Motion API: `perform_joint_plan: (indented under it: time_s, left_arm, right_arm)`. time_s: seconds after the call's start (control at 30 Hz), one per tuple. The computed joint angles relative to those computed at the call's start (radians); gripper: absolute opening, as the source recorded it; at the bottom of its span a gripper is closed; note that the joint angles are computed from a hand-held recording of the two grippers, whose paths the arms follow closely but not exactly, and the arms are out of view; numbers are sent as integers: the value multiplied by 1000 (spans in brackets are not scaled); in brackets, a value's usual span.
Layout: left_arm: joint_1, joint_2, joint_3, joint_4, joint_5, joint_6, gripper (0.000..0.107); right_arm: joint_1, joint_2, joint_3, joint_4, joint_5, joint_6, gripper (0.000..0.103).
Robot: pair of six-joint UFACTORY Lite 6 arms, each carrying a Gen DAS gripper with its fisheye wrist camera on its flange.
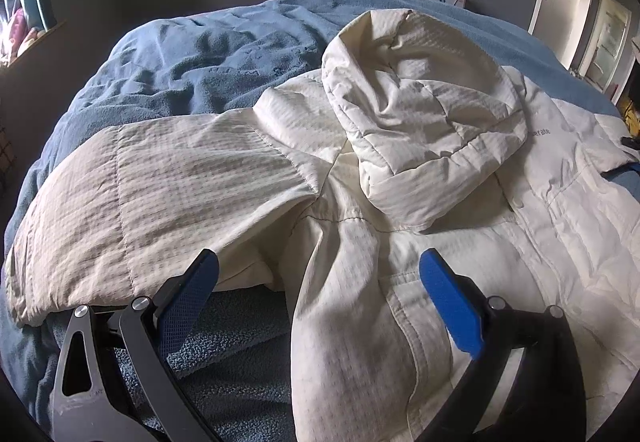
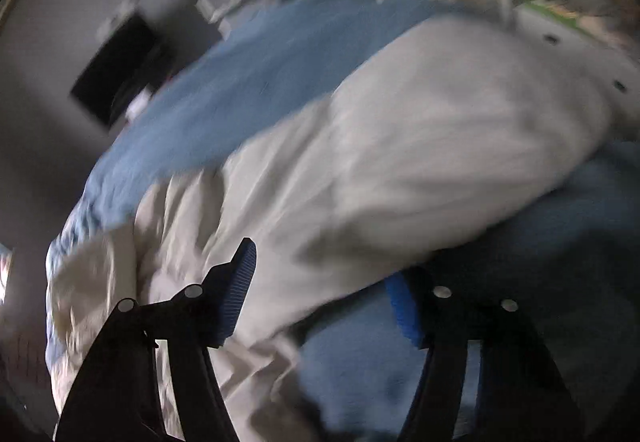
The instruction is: Fold large clothes
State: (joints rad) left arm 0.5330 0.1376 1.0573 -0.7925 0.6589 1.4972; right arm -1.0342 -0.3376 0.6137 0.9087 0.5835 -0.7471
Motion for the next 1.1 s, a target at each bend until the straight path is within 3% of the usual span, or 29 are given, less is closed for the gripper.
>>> perform_joint_plan:
  time_s: [0.1, 0.2, 0.33, 0.47, 0.67, 0.73, 0.77, 0.83, 0.97, 1.1]
  left_arm:
    - [1, 17, 16, 9, 10, -9, 96]
    - [2, 19, 19, 9, 18, -8, 96]
    - [-6, 22, 19, 18, 16, -16, 96]
    - [-11, 21, 16, 28, 8, -24, 96]
    - [-19, 21, 13, 34, -3, -34, 96]
    - [-16, 21, 13, 33, -2, -31, 96]
    - [-16, 22, 13, 31, -2, -29, 96]
    - [-16, 26, 15, 31, -2, -31, 96]
    - [-21, 35, 24, 48, 1, -50, 96]
    - [-23, 39, 27, 55, 2, -58, 96]
  right_arm:
    - [-207, 128, 82, 96, 142, -111, 61]
    - [-306, 217, 134, 127, 279, -154, 63]
    - [-237, 165, 117, 67, 332, -139, 78]
    - [-88, 154, 86, 57, 363, -65, 84]
    - [48, 203, 90, 131, 239, -68, 83]
    - [27, 208, 95, 163, 190, -81, 61]
    - [26, 191, 92, 161, 162, -74, 57]
    - [-2, 147, 83, 91, 93, -14, 57]
    - [-147, 164, 85, 84, 214, -12, 57]
    - [-171, 187, 135, 42, 102, 28, 57]
